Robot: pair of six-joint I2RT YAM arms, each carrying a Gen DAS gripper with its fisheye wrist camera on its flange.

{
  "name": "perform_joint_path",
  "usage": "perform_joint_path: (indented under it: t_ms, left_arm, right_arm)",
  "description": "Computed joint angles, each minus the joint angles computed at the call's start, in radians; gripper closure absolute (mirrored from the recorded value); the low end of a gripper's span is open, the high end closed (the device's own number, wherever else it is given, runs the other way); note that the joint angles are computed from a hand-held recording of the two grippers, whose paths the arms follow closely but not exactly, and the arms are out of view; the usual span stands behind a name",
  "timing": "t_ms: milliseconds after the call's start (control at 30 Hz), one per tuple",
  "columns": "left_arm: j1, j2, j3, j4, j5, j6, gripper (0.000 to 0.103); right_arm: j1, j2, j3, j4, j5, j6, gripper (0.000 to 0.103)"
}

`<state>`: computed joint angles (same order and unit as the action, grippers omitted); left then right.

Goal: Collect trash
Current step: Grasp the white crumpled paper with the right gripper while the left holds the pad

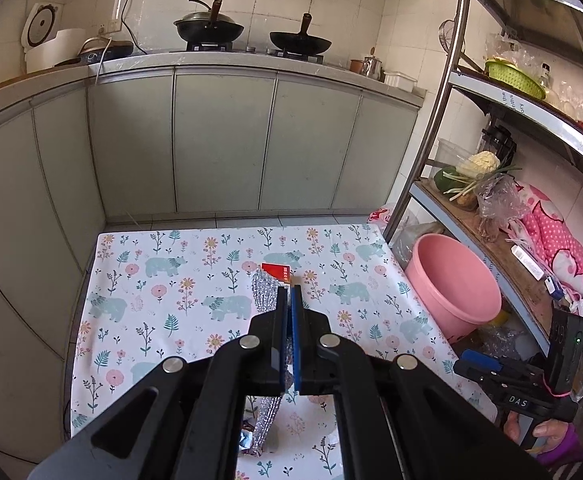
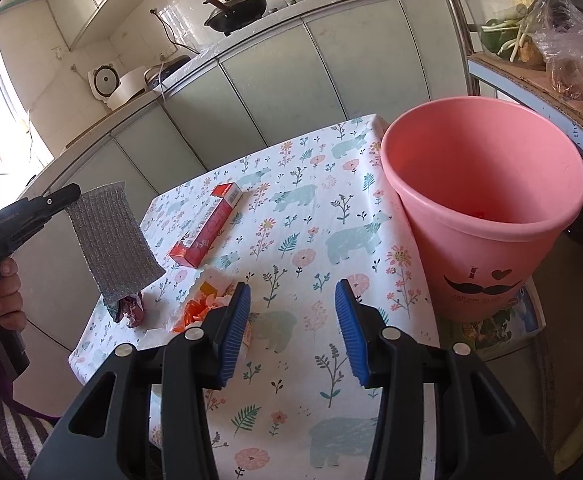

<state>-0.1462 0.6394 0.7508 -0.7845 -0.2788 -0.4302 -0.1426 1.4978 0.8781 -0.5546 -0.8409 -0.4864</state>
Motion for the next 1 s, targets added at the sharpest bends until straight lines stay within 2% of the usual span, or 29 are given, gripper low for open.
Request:
perform_joint_path:
  t_ms: [267,567,667,867,1000]
  left_arm:
    - [0.075,-0.083,-0.008,-0.019,0.039,0.051,0.102]
    - [0.321,-0.174,-0.032,-0.036,0.25,0.143,0.102]
    - [0.393,-0.203,-0.039,-0.039,0.324,0.17,0.102]
    - [0.481,-0.231,-0.054,-0.031,0.443,0.199,0.102]
    - [0.525,-0.236,-0.059,-0.019,0.514,0.225,0.102]
  right_arm:
    - [0.035,0.045,0.055,-0.048,0.001,0.037,0.058]
    - [0.224,0.047,0.11,-0.114,0.045,0.065,0.058]
    - [0.329,0.078,0.165,-0.143,0.105,0.109,0.058]
    - [0.47,0.235,0.33,-0.257,0.216,0.225,0.058]
    - [0.509,0.326,0.408,-0.319,0.234,0.297,0.058]
